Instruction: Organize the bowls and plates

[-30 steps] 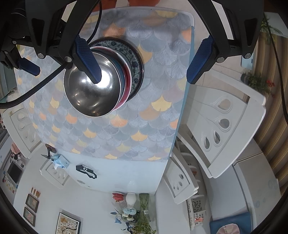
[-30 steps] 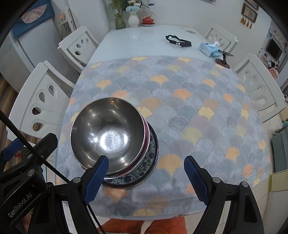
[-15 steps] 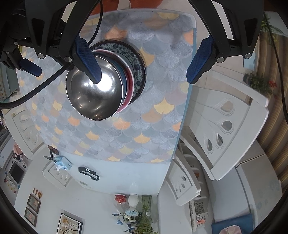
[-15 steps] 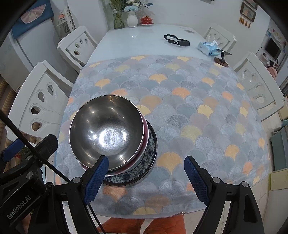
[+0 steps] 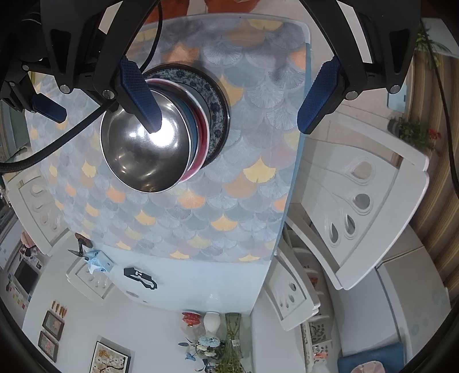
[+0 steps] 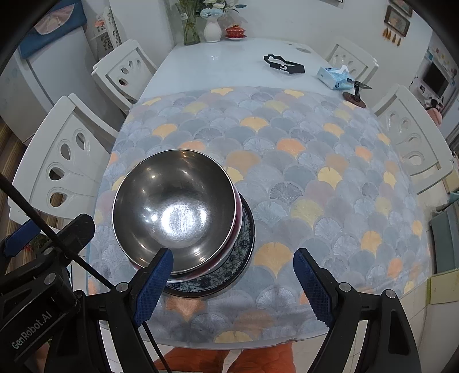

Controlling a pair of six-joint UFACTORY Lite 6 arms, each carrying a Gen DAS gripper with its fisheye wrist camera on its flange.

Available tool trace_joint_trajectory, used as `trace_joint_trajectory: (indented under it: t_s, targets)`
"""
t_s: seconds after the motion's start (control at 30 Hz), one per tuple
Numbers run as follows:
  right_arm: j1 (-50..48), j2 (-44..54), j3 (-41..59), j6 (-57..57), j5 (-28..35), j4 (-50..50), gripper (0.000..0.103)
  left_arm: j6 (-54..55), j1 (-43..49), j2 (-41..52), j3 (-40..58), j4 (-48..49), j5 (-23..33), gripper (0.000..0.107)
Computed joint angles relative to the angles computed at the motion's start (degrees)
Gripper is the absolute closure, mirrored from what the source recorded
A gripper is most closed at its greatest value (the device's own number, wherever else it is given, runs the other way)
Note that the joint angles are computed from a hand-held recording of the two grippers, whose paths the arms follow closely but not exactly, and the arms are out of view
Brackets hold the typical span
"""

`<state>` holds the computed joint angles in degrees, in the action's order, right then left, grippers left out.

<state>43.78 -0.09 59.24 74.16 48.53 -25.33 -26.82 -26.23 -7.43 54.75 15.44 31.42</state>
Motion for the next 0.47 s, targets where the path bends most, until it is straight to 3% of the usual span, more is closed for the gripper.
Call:
trace_joint_trajectory:
  t_s: [0.27,0.47]
  targets:
    - [0.1,0.9,1.0,-0.5,0.0,0.1,0.019,-1.2,0.5,1.0,0.9,1.7,0.1,0.012]
    - [-0.2,1.3,1.4,-0.7,-0.3,0.7,0.019,-8.6,-1.1,-0.9,-0.3,10.2,-0.3,0.012]
